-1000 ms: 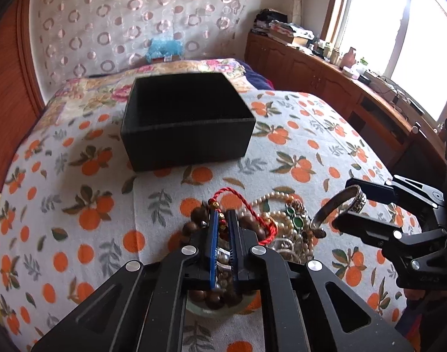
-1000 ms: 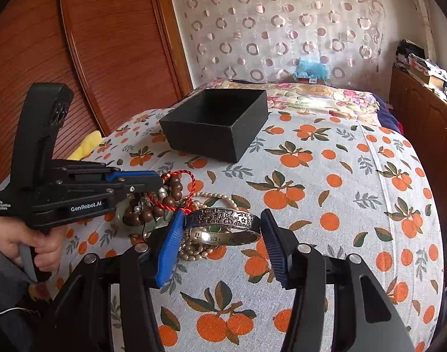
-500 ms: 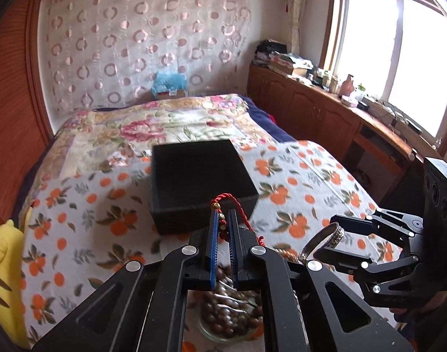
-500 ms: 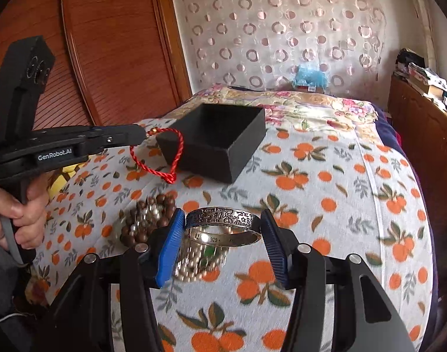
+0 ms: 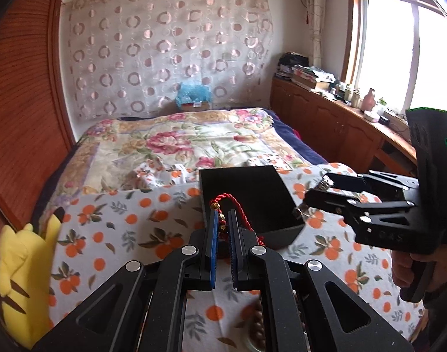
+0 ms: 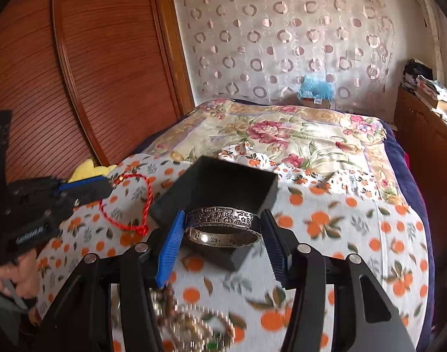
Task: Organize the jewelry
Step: 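Carry both pieces into the black box and open both tools to release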
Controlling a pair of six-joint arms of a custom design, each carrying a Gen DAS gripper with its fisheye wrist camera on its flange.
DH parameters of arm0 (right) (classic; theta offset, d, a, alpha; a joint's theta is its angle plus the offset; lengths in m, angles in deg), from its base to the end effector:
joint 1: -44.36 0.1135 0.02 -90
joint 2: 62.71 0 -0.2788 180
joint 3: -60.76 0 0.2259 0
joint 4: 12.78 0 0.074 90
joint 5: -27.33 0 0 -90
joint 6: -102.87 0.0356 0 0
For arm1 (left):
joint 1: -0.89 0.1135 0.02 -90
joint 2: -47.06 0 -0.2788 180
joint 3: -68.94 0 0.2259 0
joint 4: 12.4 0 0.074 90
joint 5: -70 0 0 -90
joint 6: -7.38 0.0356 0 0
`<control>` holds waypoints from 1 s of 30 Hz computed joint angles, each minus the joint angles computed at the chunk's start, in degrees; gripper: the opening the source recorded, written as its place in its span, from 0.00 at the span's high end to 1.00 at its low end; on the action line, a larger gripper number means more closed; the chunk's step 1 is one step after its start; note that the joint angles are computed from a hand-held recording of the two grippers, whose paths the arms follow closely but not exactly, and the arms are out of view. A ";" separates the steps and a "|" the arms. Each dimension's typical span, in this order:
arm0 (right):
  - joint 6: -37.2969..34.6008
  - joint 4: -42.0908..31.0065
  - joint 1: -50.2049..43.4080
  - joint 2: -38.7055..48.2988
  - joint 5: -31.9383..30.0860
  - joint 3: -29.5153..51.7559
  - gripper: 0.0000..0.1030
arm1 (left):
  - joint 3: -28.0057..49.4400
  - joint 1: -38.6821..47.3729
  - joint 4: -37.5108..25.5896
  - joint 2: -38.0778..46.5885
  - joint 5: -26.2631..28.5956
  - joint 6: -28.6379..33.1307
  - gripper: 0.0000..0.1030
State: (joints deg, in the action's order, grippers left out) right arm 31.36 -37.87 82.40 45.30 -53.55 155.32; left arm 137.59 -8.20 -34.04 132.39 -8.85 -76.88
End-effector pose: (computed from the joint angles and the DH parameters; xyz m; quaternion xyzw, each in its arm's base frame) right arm 0.3274 0.2490 0.2581 -0.1184 0.8908 0.1419 0.4151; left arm 0.2943 -0.0541 0.2590 0.1576 0.8828 -0.1001 0.4311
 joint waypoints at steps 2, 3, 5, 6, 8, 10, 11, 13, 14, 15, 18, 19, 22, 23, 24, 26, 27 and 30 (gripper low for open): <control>-0.32 -2.44 -0.36 2.66 -0.52 4.10 0.46 | 0.49 0.31 0.22 0.72 -0.40 0.08 0.94; -0.40 -4.43 -0.56 4.60 -1.07 7.05 0.46 | 0.80 0.46 0.28 1.15 -0.55 0.13 0.94; -0.39 -7.99 -0.95 8.14 -1.71 12.14 0.46 | 1.22 0.60 0.44 1.83 -0.89 0.12 0.94; -0.36 -9.17 -1.14 9.26 -2.11 13.74 0.46 | 1.30 0.59 0.55 2.05 -1.08 0.13 0.94; -0.05 -10.59 -1.56 11.30 -2.77 16.32 0.45 | 1.65 0.70 0.70 2.59 -1.28 0.24 0.94; 0.77 -10.67 -2.14 11.80 -3.82 17.30 0.40 | 2.14 0.54 0.84 3.22 -1.58 0.25 0.94; 0.86 -10.47 -2.27 11.53 -4.08 17.06 0.40 | 2.26 0.55 0.89 3.36 -1.58 0.33 0.94; 0.86 -9.50 -2.27 10.06 -3.74 15.47 0.40 | 2.44 0.58 1.08 3.67 -1.56 0.45 0.94; 0.80 -9.28 -2.39 9.49 -3.80 14.80 0.40 | 2.88 0.38 1.05 4.07 -1.70 0.40 0.94; 0.66 -8.60 -2.44 8.49 -3.84 13.36 0.40 | 3.40 0.11 1.09 4.60 -1.94 0.33 0.94; 0.56 -7.50 -2.76 5.66 -3.29 9.31 0.40 | 5.76 -1.36 0.78 6.68 -3.09 -0.27 0.94; 0.52 -6.83 -2.81 4.41 -3.02 7.45 0.40 | 6.44 -1.83 0.96 7.51 -3.40 -0.45 0.94; -0.26 -4.25 -2.56 0.66 -2.00 1.76 0.40 | 8.35 -3.18 1.19 9.94 -4.32 -0.95 0.94; -0.33 -3.86 -2.50 -0.07 -1.84 0.72 0.40 | 8.79 -3.65 1.31 10.57 -4.75 -1.09 0.94; -0.41 -3.36 -2.44 -1.13 -1.65 -0.71 0.40 | 9.35 -4.18 1.49 11.41 -5.35 -1.21 0.94; -0.42 -1.80 -2.31 -3.24 -1.47 -3.83 0.40 | 10.27 -5.07 1.65 12.77 -6.29 -1.38 0.94; -0.32 -1.03 -2.31 -4.04 -1.54 -5.17 0.40 | 10.80 -5.48 1.62 13.43 -6.79 -1.38 0.94; 0.19 1.29 -2.05 -6.12 -1.77 -9.00 0.40 | 11.83 -6.32 1.38 14.64 -7.81 -1.45 0.93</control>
